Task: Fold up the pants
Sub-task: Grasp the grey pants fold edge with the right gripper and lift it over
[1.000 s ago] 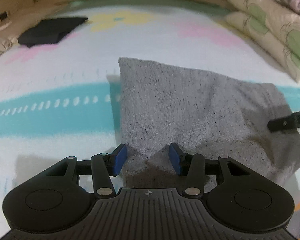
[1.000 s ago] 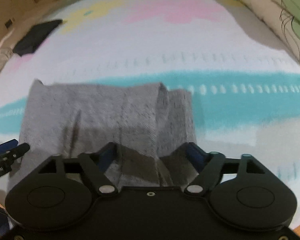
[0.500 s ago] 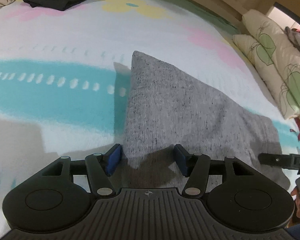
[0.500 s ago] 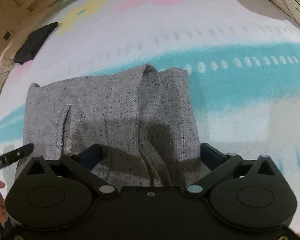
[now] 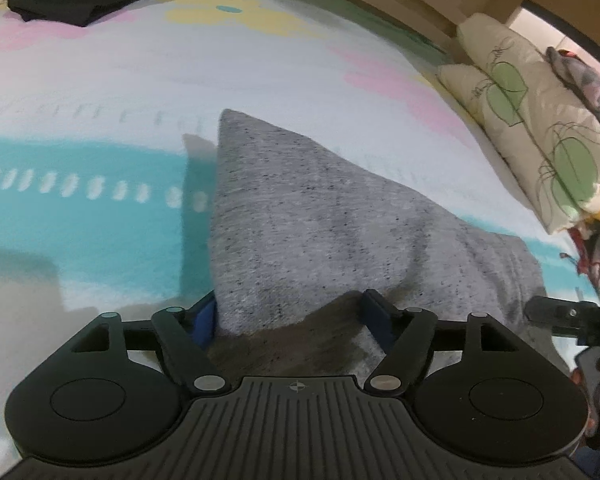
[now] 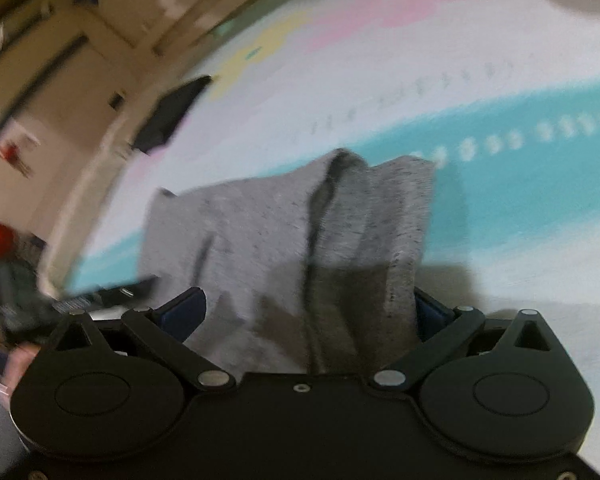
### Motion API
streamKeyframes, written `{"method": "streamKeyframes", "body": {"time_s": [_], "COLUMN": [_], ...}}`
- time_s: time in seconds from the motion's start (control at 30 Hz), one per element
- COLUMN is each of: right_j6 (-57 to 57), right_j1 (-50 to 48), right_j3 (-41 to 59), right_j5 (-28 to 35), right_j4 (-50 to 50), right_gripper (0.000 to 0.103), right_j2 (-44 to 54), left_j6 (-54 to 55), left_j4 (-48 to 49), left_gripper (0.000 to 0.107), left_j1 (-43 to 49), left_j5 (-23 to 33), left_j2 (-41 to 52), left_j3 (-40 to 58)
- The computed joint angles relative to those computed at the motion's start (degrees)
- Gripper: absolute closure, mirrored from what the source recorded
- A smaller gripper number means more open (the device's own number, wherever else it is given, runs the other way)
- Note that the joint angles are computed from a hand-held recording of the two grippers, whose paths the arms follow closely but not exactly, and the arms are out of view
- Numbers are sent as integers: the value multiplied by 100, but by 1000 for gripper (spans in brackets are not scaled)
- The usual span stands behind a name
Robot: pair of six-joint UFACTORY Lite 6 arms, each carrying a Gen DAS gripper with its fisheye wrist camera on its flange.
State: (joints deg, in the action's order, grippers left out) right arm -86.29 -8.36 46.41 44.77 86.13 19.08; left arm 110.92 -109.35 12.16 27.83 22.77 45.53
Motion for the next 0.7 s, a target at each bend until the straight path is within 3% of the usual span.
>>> {"method": "streamKeyframes", "body": {"time_s": [0.27,0.47,0.53,0.6,0.7], "right_j6": [264,496,559,523,322], "right_j1": [153,314,257,303,581], "right_j3": [813,1067,1098,1061,729], "right_j5": [938,901,991,930,453], "right_j4": [-25,-22,52,182,496], "right_gripper": [0,0,0,0,0], "right_j2": [962,1152,1243,1243,860], "left_j6": [-465,-603,-498,-75,508], "left_j4": [585,801,523,-97,-764], "left_gripper": [35,36,50,71,84], "left_j1": [63,136,53,-102,-246], "left_j5": [469,619,375,68,-38], "left_j2": [234,260,105,-158,-464], "left_j3": [226,228,103,-143,-448]}}
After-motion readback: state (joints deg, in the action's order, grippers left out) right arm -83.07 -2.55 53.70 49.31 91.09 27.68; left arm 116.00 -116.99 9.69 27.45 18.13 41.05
